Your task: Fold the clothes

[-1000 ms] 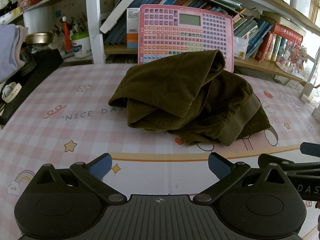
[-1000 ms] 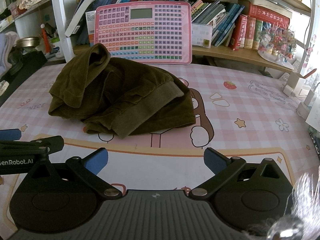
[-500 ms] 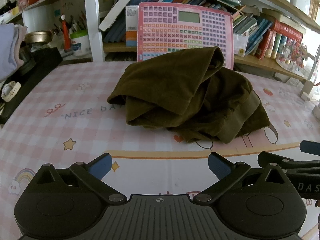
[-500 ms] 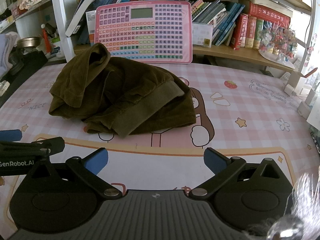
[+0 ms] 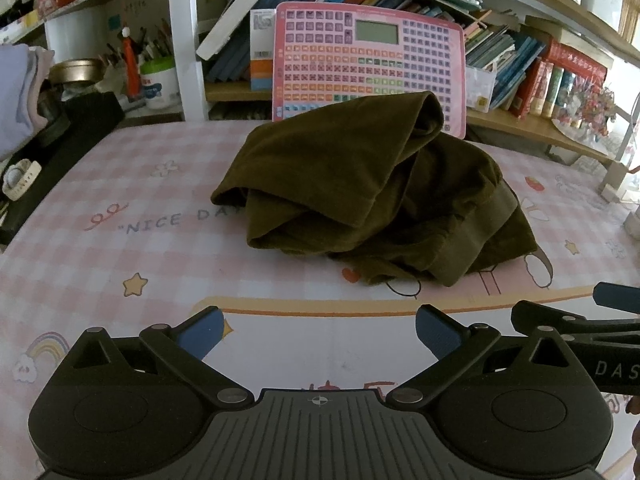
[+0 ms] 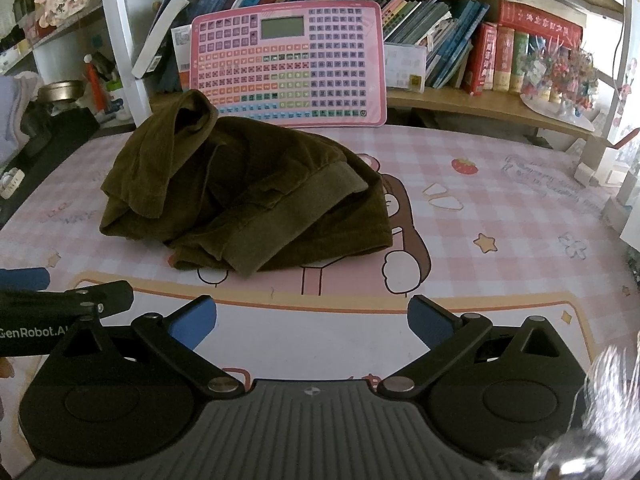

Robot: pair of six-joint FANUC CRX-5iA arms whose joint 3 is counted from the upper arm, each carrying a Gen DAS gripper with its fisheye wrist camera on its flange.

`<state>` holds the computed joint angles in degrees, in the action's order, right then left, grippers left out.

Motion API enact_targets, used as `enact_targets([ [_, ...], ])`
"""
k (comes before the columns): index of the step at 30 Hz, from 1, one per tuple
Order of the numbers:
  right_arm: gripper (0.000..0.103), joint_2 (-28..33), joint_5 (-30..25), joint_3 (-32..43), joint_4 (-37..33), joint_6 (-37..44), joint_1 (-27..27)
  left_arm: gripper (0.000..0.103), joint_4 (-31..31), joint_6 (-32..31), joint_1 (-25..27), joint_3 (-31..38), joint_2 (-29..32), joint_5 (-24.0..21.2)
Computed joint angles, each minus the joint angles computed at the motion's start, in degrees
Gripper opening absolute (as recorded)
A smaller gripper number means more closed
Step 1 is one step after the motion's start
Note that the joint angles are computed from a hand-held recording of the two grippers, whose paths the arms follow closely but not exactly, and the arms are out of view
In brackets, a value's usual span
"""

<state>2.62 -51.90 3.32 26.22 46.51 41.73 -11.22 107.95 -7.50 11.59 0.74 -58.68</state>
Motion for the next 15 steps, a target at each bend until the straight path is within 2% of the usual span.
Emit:
enact_targets([
  [7,0.103,-0.2,2.5,0.9,-6.3,3.0,-2.3,0.103,0.2,-2.0,-0.2,1.0,0.8,0.8],
  [12,0.102,0.4,2.4,4.8,-19.9,6.3,-6.9,0.103,0.1,-3.5,0.1,2.6,1.8,1.9],
  [15,0.099,0.7,3.0,8.0,-34.2,9.3,-11.7,0.103,-0.2,-3.1,0.4,3.9,2.4,2.6],
])
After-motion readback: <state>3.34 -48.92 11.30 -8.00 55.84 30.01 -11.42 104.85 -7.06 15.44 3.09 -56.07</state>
